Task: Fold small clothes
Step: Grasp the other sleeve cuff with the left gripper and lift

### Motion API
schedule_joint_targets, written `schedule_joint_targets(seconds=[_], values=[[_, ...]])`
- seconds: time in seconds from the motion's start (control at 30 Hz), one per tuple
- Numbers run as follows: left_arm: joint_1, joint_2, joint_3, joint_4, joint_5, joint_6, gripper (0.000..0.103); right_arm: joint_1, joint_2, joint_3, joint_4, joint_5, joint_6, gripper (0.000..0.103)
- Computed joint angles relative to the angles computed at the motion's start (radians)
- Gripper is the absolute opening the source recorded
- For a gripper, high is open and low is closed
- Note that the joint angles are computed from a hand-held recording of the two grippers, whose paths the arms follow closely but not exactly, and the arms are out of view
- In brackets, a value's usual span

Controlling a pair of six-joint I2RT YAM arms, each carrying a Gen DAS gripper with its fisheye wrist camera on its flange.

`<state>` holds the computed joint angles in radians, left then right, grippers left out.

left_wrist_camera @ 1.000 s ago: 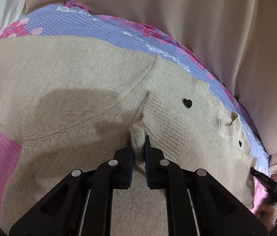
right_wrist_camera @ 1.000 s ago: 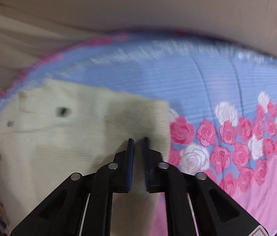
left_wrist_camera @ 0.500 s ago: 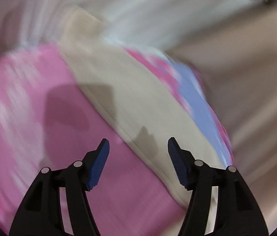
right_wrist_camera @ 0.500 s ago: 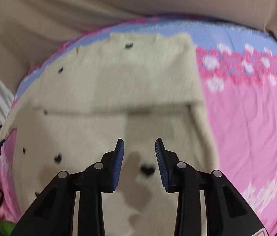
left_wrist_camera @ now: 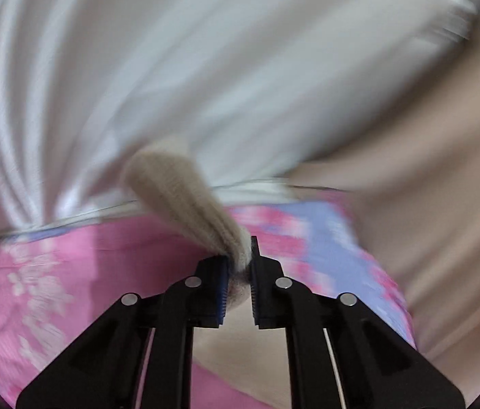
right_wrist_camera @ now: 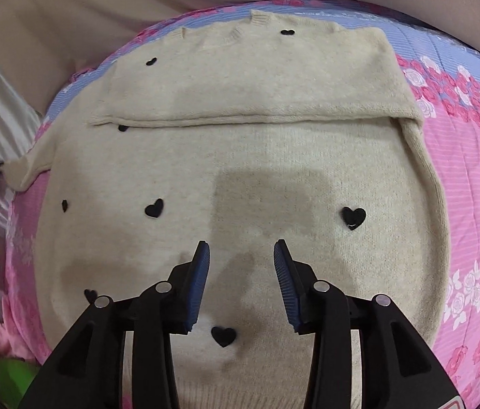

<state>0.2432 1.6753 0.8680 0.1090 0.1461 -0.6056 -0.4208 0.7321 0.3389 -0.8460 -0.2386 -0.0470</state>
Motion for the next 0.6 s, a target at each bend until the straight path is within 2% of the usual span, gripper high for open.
schedule_joint_targets(seconds=[0.13, 0.27, 0.43, 0.5, 0.57, 0.6], values=[[-0.28, -0.154, 0.059, -0.07, -0.075, 0.053, 0.009, -0.136, -0.004, 0.03, -0.046, -0.059, -0.107, 0.041], [-0.604, -0.145, 0.204, -0.118, -0.155, 0.079, 0.01, -0.375, 0.012, 0.073, -0.114, -0.142, -0.294, 0.041], [-0.948, 0.139, 0.521, -0.162, -0.192, 0.057, 0.01, -0.799, 0.139, 0.147, -0.2, -0.248, -0.648, 0.041], [-1.037, 0.273, 0.656, -0.207, -0.169, 0.039, 0.01, -0.932, 0.214, 0.175, -0.209, -0.265, -0.754, 0.041], [-1.111, 0.447, 0.833, -0.298, -0.142, 0.02, 0.011, -1.048, 0.292, 0.201, -0.201, -0.271, -0.837, 0.043], [-1.139, 0.495, 0.875, -0.334, -0.14, 0.011, 0.015, -1.095, 0.332, 0.214, -0.194, -0.269, -0.867, 0.043]])
